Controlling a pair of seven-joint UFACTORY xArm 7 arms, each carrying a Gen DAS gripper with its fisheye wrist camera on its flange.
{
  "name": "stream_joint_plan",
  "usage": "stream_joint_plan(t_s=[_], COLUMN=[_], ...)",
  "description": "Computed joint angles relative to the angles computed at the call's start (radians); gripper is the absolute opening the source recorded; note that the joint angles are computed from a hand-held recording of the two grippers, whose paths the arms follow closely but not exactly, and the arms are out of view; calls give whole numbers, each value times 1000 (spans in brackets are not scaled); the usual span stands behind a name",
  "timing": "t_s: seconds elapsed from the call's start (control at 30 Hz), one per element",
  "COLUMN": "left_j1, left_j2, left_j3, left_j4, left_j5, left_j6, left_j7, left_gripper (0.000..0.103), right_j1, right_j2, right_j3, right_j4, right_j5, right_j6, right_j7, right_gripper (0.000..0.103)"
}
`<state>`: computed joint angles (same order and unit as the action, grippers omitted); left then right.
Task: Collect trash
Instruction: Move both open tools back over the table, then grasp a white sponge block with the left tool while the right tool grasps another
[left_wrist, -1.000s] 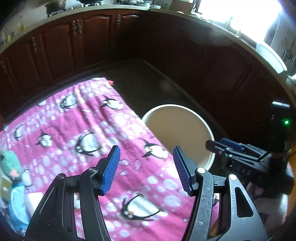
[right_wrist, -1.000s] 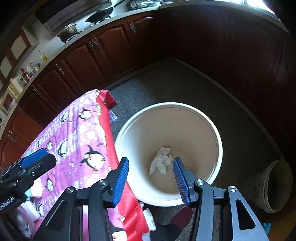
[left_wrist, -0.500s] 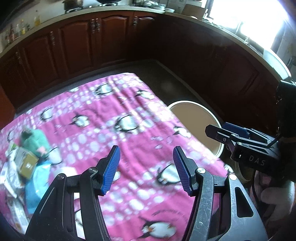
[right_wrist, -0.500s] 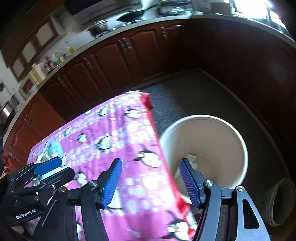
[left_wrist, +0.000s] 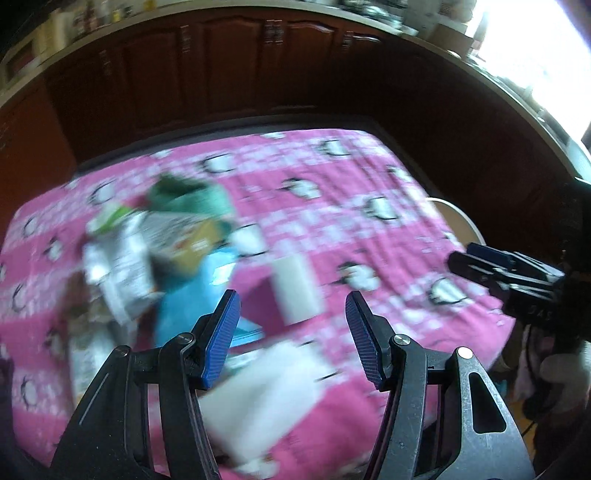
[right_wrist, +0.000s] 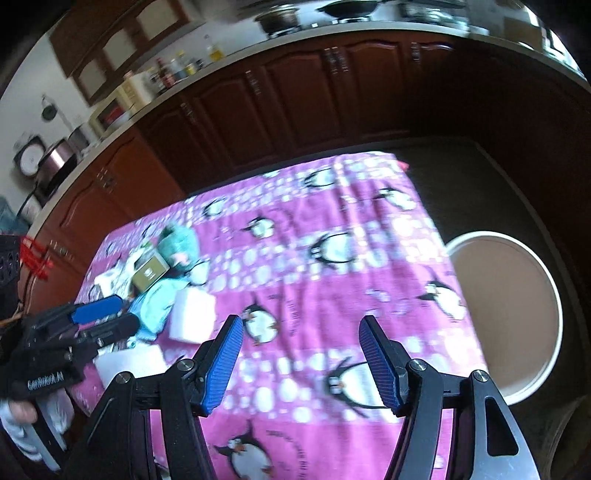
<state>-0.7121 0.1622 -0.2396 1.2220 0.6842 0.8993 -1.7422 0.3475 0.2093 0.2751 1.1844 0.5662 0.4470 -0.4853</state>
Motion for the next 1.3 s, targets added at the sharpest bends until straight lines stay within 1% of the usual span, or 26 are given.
stream_joint_plan(t_s=[0.1, 0.17, 0.27, 0.33, 0.47, 0.53, 0.7, 0.8, 0.9, 1.03, 1.13, 1.17, 1.2, 1.23, 1.3], left_j1=[10, 25, 46, 60, 74, 74, 63, 64, 68, 78, 83, 84, 82, 81, 74], left_j2=[-80, -122, -182, -205, -197, -182, -166, -163, -153, -148, -140, -135, -132, -127, -127], left_j3=[-11, -26, -55, -69, -96, -100, -97, -89, -80, -66, -60, -58, -57, -57, -55], left_j4=[-109, -169, -247, -288, -294, -290, -292, -307, -318, -346, -351, -349, -345, -340, -335], left_j5=[-30, -44, -64, -85, -93, -97, -108, -111, -120, -98, -87, -89, -86, -88, -72], left_j6=[-4, -35, -107, -186, -222, -235, -259, -291, -312, -382, -417, -425, -426, -425, -416], left_j7=[-58, -87, -111, -114, -139, -141, -137, -138, -139, -182, -195, -189, -188, -177, -184], left_gripper=[58, 58, 58, 58, 58, 58, 58, 58, 58, 58, 58, 56, 49, 48, 44], right_j1=[11, 11, 22, 35, 41, 54, 90, 113, 141, 158, 155, 153, 150, 144, 124], right_j2=[10, 14, 19, 30, 71, 104, 168, 208, 266, 333, 356, 358, 358, 356, 347], right_j3=[14, 28, 32, 31, 40, 41, 49, 51, 43, 39, 47, 50, 54, 59, 74], right_j4=[10, 19, 26, 33, 74, 106, 171, 215, 279, 354, 375, 374, 370, 365, 348], right_j5=[3, 29, 38, 28, 46, 34, -25, -66, -121, -166, -175, -176, -176, -172, -151], right_j6=[17, 42, 64, 71, 123, 145, 160, 169, 189, 226, 235, 233, 231, 229, 220], right_j7=[-4, -27, -49, -47, -40, -15, 38, 73, 134, 204, 224, 225, 222, 214, 188], right_gripper=[63, 63, 63, 63, 66, 66, 66, 66, 66, 66, 65, 58, 50, 40, 34])
